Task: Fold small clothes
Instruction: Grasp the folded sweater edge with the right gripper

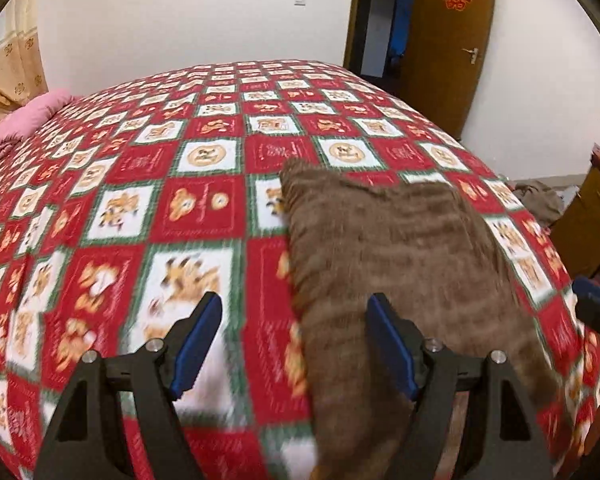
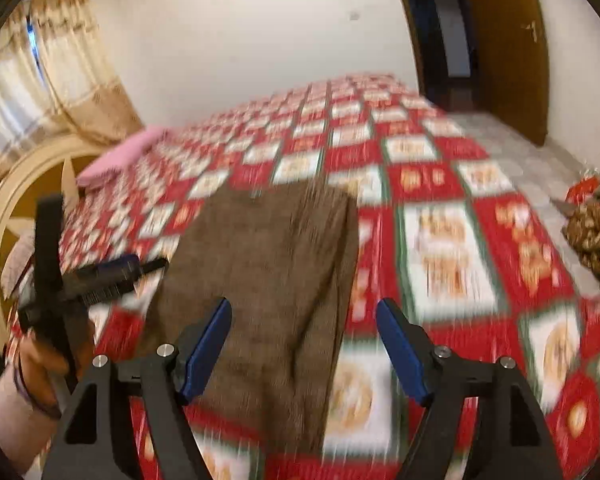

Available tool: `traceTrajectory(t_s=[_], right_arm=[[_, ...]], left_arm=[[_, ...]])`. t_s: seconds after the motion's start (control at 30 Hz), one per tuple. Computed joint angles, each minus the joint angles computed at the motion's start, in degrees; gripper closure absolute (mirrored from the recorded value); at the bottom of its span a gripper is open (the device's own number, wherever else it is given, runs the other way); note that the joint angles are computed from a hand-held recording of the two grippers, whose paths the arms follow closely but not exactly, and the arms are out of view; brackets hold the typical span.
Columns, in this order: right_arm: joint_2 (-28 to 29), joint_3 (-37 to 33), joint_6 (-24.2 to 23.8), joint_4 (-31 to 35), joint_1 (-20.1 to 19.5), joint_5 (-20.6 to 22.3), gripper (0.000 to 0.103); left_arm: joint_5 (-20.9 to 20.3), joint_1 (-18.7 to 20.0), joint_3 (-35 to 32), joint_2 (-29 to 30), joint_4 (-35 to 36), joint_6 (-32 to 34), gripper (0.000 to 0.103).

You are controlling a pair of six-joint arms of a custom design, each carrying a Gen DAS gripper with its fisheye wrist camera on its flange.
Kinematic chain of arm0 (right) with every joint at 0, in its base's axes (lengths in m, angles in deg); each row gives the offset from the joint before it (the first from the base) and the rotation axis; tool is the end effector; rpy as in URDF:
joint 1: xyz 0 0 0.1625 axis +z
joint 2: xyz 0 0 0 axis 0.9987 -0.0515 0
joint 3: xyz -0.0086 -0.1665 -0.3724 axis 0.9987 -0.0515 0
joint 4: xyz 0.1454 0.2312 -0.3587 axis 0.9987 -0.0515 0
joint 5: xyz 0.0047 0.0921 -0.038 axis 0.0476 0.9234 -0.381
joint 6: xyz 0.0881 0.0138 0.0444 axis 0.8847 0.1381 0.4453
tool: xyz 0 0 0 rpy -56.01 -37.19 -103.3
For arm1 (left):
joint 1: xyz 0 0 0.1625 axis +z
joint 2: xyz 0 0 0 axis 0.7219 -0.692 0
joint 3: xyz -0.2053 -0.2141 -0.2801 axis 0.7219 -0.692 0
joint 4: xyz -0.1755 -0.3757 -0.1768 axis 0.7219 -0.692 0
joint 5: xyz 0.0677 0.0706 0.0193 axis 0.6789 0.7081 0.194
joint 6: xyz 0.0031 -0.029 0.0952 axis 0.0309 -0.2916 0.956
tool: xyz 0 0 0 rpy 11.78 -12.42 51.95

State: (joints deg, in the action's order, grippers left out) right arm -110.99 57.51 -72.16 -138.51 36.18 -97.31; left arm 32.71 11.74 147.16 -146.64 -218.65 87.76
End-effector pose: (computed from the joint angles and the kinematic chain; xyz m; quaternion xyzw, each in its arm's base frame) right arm 0.3704 -0.4294 0.0365 0.1676 -0.8974 0.3549 0.2016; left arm -0.0484 -0.4626 0.3624 0.1876 0.8811 -0.3011 0.3127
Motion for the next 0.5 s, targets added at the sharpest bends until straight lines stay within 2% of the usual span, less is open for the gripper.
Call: traceTrajectory(t_s=[0.07,0.1,0.13,0.2,0.27,0.33,0.4,0.5], right_arm=[[2.7,-4.8,-3.4,2.9,-0.8,-1.5,0.056],[4.4,-7.7,-4.4,6.0,-1.4,-3.1,0.088],[5.5,-9.4,-5.0,7.4,-1.9,-3.6,0.094],[8.4,-12.5,-8.1,6.8,-2.9,-3.8,0.094],[10.8,-15.2,-10.8,7.4,-3.6,-5.0,0.094],[12.3,-17.5,-10.8,11.4,-5.1,-4.5,0.094],[13.4,-18.9,-11.9,10.7,-5.7,-4.4,0.096],[13.3,-20.1,-9.8,12.4,-6.4,-3.2,0.098]], left_arm=[[1.2,0.7,-0.7,3.1,-2.9,0.1,0.026],[2.4,1.1,-1.0,4.5,-3.4,-0.5,0.026],[2.9,1.4,-1.0,5.3,-3.6,-1.2,0.026],[3.1,2.0,-0.2,5.9,-5.7,-1.4,0.023],[4.4,1.4,1.2,6.0,-9.6,1.3,0.022],[6.4,0.5,2.5,6.5,-13.2,5.0,0.022],[7.5,0.1,2.8,7.0,-14.6,6.3,0.022],[6.7,0.7,2.2,7.6,-15.3,6.5,0.022]])
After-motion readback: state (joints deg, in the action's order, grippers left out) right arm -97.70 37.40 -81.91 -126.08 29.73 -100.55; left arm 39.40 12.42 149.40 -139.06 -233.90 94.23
